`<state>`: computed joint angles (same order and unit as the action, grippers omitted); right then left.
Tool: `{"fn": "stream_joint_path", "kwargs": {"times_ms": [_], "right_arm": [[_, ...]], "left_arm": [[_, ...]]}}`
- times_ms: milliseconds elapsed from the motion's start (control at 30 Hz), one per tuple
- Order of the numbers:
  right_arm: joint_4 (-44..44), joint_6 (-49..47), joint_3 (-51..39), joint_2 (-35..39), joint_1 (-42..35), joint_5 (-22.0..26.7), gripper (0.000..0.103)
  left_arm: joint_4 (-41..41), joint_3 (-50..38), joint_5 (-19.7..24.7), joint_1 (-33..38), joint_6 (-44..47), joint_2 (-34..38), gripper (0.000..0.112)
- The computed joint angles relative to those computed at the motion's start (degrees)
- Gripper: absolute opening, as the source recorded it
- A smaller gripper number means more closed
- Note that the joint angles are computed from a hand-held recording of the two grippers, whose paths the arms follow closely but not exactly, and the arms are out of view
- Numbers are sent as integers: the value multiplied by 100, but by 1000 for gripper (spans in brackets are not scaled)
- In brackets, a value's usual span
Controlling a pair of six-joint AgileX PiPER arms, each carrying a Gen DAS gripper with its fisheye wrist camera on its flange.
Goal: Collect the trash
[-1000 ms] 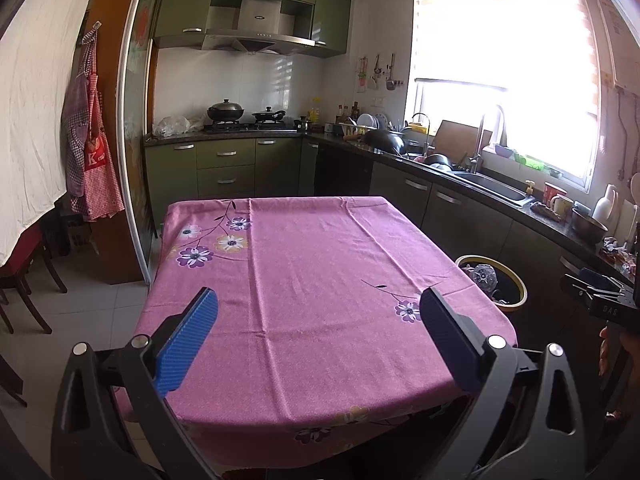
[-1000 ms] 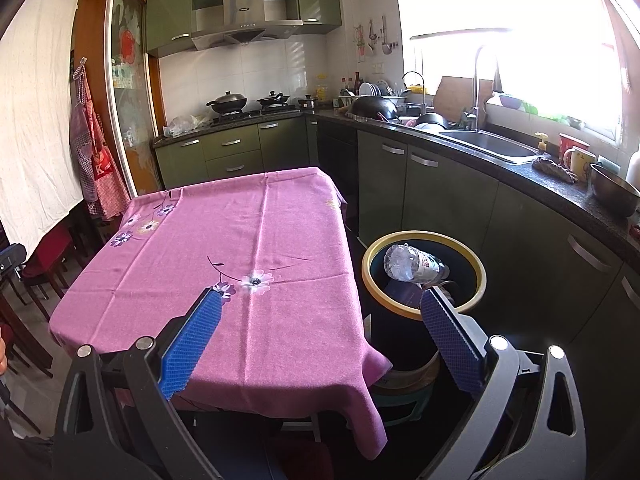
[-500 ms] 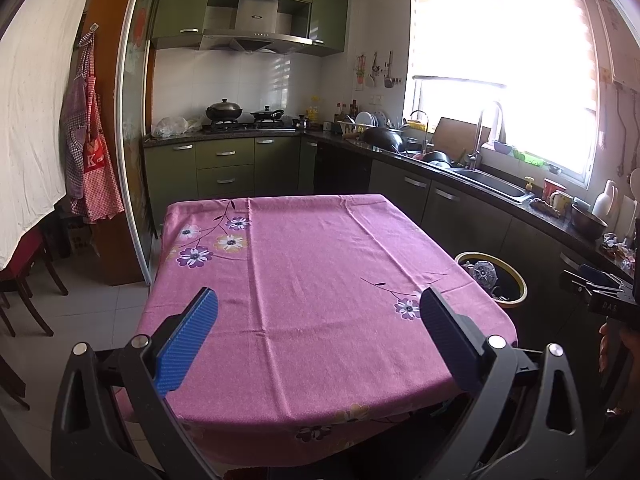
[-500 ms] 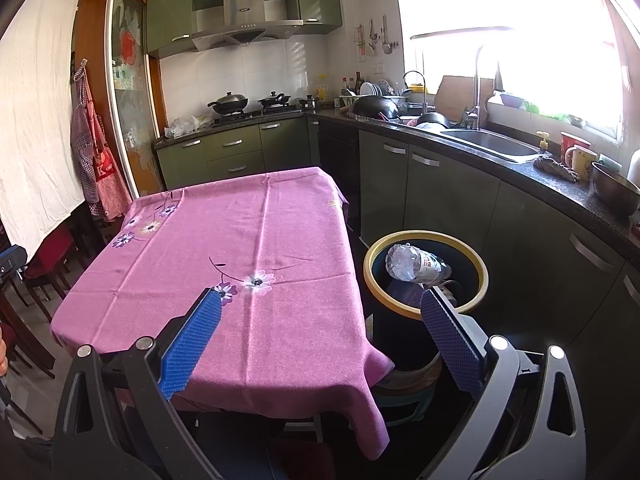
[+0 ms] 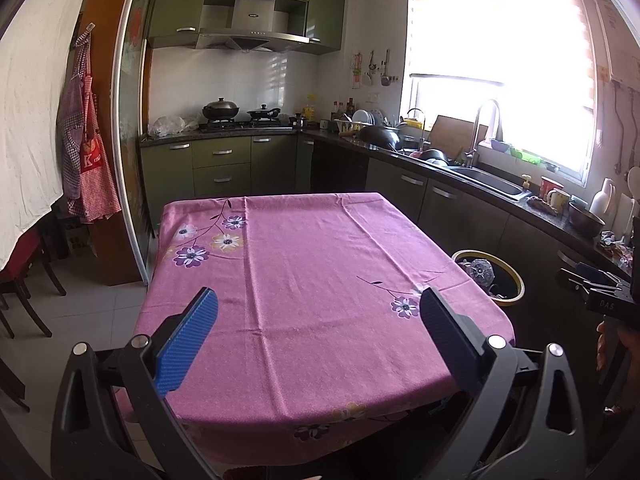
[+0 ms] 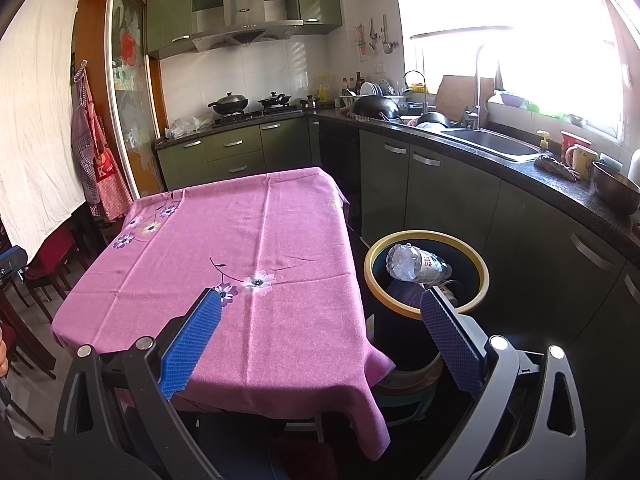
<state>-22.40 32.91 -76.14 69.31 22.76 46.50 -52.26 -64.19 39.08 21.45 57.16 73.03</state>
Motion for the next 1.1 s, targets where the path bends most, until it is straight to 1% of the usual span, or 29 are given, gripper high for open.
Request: {"fn": "stream_joint_path", "kwargs": {"times_ms": [300, 667, 1100], "right_arm": [[-25, 34, 19, -12, 27, -9, 98], [-51, 93, 60, 13, 55, -32, 98], [-67, 124, 86, 20, 66, -41, 98]], "left_arm": [[64, -31, -41, -36, -80, 29, 96], [-87, 33, 25, 8, 78, 16, 96], [34, -24, 26, -35, -119, 17, 96]]}}
